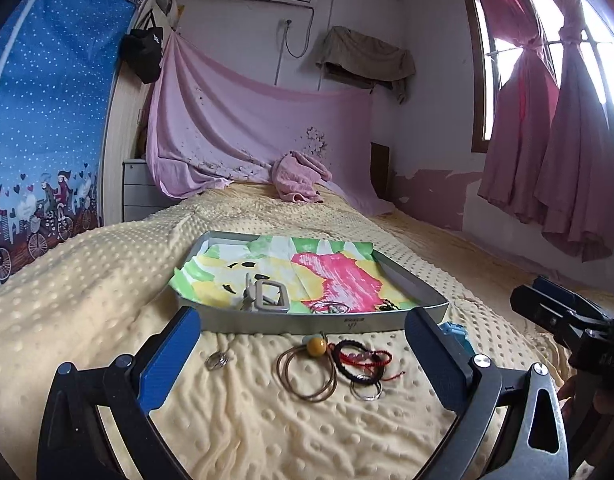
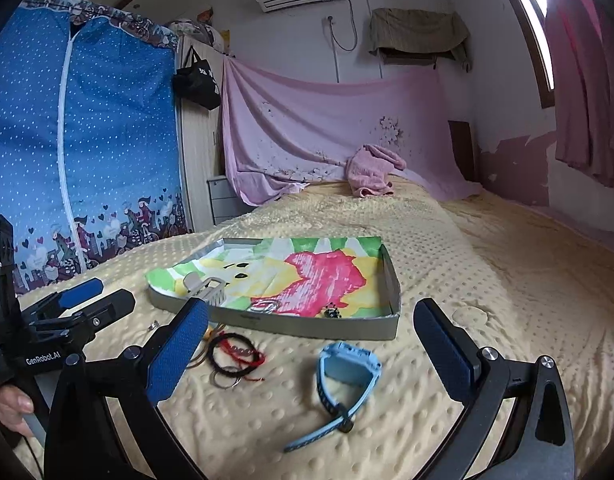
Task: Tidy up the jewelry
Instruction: 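Grasp the light-blue smartwatch with the right tool while the left grasps the beaded cord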
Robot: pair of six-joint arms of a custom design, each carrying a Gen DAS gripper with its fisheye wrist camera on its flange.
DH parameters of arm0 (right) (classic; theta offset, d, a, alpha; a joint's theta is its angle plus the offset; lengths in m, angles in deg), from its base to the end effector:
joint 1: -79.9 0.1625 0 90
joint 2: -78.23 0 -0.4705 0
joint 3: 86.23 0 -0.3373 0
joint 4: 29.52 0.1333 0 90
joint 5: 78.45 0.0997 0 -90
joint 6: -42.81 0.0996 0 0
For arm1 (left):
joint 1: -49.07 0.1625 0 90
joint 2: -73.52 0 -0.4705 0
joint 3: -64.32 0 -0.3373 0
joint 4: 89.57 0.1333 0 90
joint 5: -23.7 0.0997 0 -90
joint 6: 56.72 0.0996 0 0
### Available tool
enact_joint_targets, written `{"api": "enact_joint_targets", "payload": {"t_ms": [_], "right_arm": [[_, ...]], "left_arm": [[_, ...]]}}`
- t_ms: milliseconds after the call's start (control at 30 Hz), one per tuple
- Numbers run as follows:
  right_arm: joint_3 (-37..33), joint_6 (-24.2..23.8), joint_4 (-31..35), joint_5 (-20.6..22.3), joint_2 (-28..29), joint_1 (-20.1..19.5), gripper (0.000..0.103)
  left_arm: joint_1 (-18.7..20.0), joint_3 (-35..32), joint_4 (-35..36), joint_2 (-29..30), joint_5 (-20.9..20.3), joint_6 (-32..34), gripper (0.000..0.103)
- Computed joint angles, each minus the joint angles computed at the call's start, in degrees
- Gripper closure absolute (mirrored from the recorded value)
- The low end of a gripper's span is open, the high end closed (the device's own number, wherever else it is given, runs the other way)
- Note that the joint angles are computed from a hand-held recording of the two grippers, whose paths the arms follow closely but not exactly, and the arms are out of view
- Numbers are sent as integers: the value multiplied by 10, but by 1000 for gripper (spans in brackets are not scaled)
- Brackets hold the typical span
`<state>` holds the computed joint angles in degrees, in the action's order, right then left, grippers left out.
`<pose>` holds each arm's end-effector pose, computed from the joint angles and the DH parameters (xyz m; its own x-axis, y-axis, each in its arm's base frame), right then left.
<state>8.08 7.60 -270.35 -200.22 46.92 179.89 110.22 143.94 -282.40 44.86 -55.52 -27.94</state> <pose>0.1913 -0.6197 0.2029 -0.7549 0.2814 0.5925 -0.5407 0.2442 -0.8050 -0.2355 -0.7423 0.1442 -0.6729 0.5629 -0.4799 0.7096 0.3078 -0.6338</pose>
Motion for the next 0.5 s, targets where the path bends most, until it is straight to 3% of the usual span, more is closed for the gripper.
{"api": "enact_joint_targets", "payload": {"t_ms": [233, 500], "right_arm": [[15, -1, -15, -14, 7, 1, 2], [11, 78, 82, -20, -7, -22, 2]], "left_arm": [[10, 2, 45, -11, -7, -5, 0], [23, -46, 178, -6, -1, -48, 0]]}}
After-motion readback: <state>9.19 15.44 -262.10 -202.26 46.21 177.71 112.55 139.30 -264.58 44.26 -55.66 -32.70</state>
